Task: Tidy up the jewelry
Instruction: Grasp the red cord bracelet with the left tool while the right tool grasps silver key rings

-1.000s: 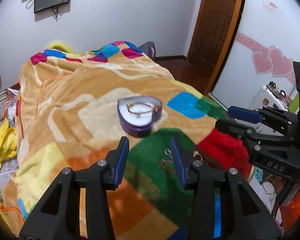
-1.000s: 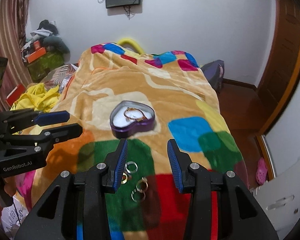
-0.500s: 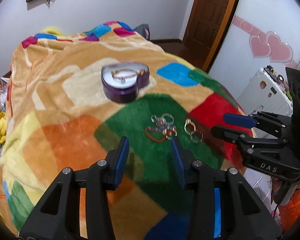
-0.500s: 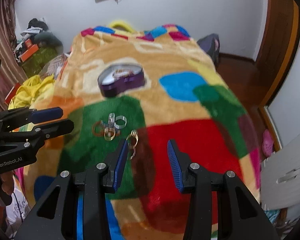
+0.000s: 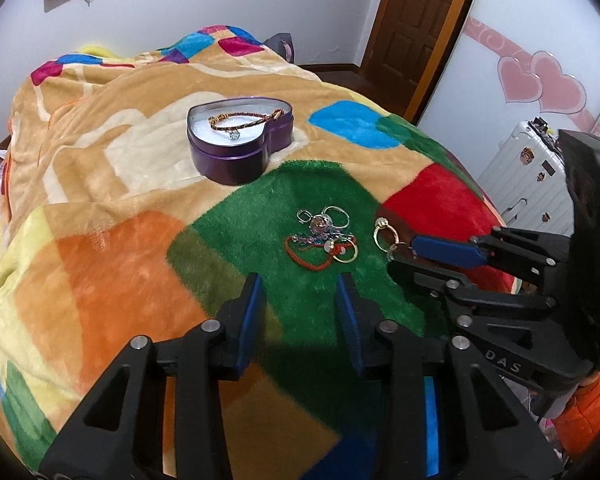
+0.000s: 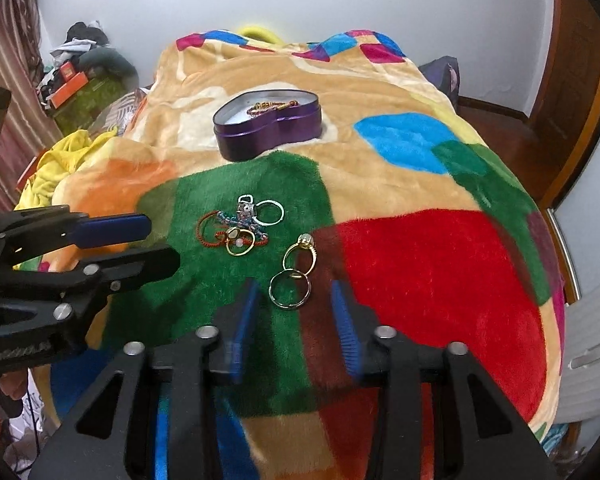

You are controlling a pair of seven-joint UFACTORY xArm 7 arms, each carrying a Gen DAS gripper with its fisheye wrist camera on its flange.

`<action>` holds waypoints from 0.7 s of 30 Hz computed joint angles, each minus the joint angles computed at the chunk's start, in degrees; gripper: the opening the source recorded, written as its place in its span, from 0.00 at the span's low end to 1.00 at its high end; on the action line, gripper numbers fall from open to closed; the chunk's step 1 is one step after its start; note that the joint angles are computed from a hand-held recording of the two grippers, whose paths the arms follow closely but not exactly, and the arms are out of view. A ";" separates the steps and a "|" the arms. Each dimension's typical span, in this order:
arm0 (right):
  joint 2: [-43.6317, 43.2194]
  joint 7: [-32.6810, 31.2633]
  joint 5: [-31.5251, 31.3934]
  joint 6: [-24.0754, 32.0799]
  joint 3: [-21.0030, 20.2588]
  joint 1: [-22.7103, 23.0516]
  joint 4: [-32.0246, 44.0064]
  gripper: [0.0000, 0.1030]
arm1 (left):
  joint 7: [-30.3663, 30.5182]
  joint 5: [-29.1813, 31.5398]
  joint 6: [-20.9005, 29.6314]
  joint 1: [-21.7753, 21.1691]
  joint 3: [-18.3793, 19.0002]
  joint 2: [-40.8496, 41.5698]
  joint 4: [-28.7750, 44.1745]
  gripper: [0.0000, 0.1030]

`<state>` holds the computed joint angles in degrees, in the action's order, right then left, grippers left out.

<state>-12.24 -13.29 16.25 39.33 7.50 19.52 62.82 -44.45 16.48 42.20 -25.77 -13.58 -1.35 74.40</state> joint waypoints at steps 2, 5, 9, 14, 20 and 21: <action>-0.02 -0.31 -0.11 -0.09 0.02 0.07 -0.07 0.19 | 0.49 -1.42 -0.66 0.25 0.37 0.80 0.26 0.33; -0.18 -1.05 0.71 -0.70 -0.23 0.23 -0.38 0.19 | -0.41 -1.38 -0.70 0.45 0.83 1.96 1.05 0.22; -0.32 -1.67 1.44 -1.19 -0.50 0.25 -0.50 0.19 | 0.61 -4.88 -2.58 0.88 1.48 2.99 1.29 0.21; 0.08 -1.66 1.46 -1.40 -0.54 0.05 0.08 0.19 | 1.79 -5.70 -1.54 0.50 1.83 5.44 3.31 0.13; 0.30 -1.11 1.83 -1.72 -0.59 -0.26 0.53 0.19 | 1.63 -4.03 -0.49 -0.20 2.04 5.40 3.74 0.00; 0.26 -1.05 1.84 -1.77 -0.61 -0.30 0.62 0.19 | 1.34 -3.33 -0.04 -0.37 2.04 5.51 4.13 0.00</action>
<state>-11.98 -14.34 18.09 37.55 6.89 19.22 63.44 -43.11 13.15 42.16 -26.14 -11.53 4.16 78.53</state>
